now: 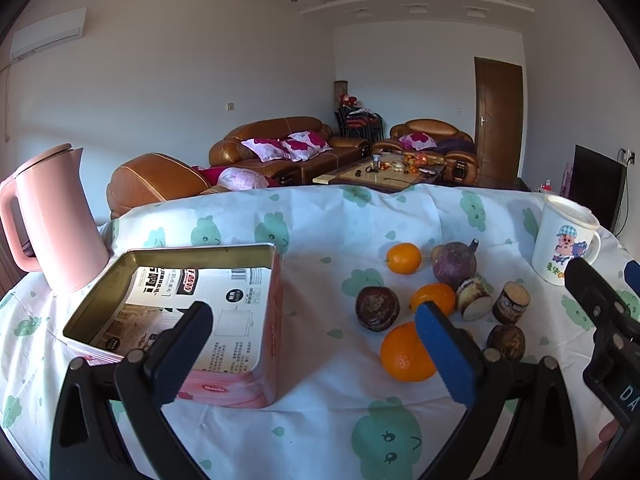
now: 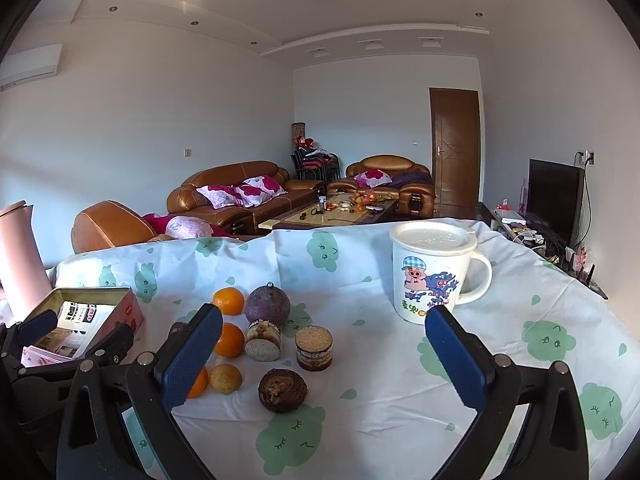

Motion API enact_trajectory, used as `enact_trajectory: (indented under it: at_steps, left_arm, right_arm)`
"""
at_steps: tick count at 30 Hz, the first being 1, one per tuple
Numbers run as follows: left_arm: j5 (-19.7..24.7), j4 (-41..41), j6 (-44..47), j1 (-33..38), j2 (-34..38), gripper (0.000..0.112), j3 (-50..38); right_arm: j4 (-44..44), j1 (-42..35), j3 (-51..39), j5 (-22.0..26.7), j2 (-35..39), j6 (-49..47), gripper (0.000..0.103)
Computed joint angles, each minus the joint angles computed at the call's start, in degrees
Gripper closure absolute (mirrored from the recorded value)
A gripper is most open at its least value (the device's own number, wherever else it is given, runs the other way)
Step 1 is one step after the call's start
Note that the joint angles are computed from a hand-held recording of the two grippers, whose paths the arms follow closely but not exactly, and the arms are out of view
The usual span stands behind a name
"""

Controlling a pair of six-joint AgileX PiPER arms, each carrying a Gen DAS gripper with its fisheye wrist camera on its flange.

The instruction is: Organize fruits

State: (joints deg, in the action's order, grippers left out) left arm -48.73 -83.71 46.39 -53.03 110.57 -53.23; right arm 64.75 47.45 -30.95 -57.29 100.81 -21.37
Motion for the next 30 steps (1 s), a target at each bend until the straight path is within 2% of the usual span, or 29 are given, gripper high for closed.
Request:
enact_trajectory:
  at_steps: [30]
  left_arm:
    - [0.8, -0.7, 0.8, 0.0, 0.7, 0.009, -0.8]
  right_arm:
    - [-0.2, -1.5, -0.5, 2.5, -0.3, -0.6, 0.001]
